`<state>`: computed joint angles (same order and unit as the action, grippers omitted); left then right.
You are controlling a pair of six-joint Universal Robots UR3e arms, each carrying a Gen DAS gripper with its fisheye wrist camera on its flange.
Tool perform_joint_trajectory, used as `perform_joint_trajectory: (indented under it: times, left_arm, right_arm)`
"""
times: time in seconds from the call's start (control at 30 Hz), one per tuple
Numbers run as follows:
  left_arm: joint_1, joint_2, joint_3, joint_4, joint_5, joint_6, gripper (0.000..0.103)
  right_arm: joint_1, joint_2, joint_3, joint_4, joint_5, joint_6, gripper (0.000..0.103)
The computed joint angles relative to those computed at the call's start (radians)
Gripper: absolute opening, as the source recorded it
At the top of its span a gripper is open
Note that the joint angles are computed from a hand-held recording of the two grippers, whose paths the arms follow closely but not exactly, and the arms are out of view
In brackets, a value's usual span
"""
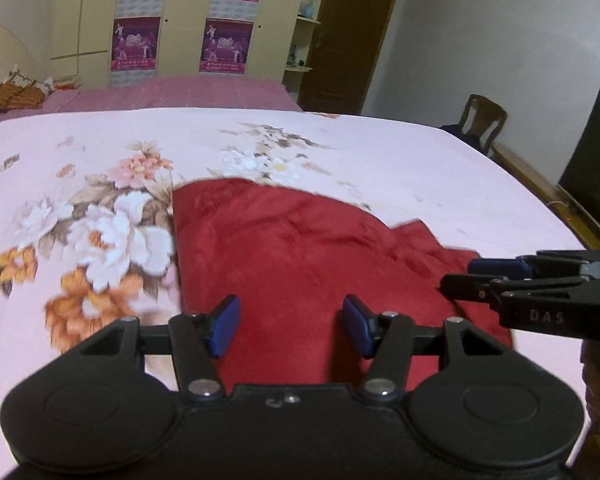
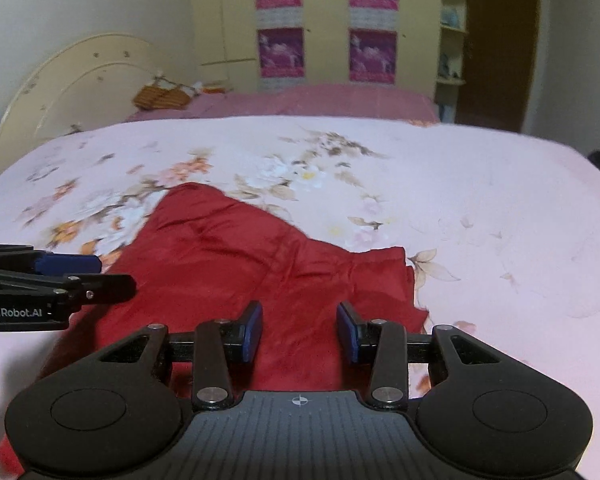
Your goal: Fold large clothes
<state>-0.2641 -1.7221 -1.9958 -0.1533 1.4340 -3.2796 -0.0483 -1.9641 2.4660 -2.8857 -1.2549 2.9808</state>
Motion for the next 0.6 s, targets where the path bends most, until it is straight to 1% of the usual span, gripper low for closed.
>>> perform_joint_trajectory:
  times: [0.03,0.07,0.13,0.27,0.37,0.43,0.47,0.53,0.57,0.6]
  left_arm:
    - [-0.007,0.034,-0.034,-0.001,0.000,-0.008,0.055]
    - [-0.014,0.058,-0.058,-0.006,-0.002,-0.012,0.055]
    - [-0.040,0.081,-0.101,0.002,0.015,-0.014,0.056]
    - [-0.096,0.072,-0.166,0.065,0.105,-0.050,0.058]
    - [-0.119,0.079,-0.168,0.054,0.136,-0.068,0.058]
    - [-0.122,0.088,-0.176,0.048,0.141,-0.070,0.058]
    - [-0.120,0.088,-0.186,0.060,0.139,-0.072,0.058]
    - [-0.113,0.065,-0.202,0.088,0.131,-0.081,0.058]
    - [-0.122,0.050,-0.195,0.092,0.144,-0.076,0.058]
    - [-0.134,0.042,-0.184,0.086,0.160,-0.074,0.058]
  right_arm:
    - [-0.016,-0.074,0.027,0.048,0.023,-0.027,0.062]
    - [-0.026,-0.144,0.052,0.095,0.037,-0.059,0.065]
    - [-0.044,-0.269,0.090,0.201,0.067,-0.132,0.065]
    - [-0.131,-0.488,0.166,0.449,0.143,-0.238,0.065]
    - [-0.246,-0.679,0.179,0.715,0.218,-0.318,0.065]
    - [-0.281,-0.757,0.166,0.830,0.235,-0.364,0.065]
    - [-0.315,-0.807,0.164,0.903,0.254,-0.398,0.065]
    - [-0.371,-0.849,0.189,0.999,0.280,-0.443,0.065]
    - [-0.410,-0.885,0.185,1.082,0.295,-0.472,0.065]
    - [-0.413,-0.879,0.184,1.086,0.298,-0.471,0.065]
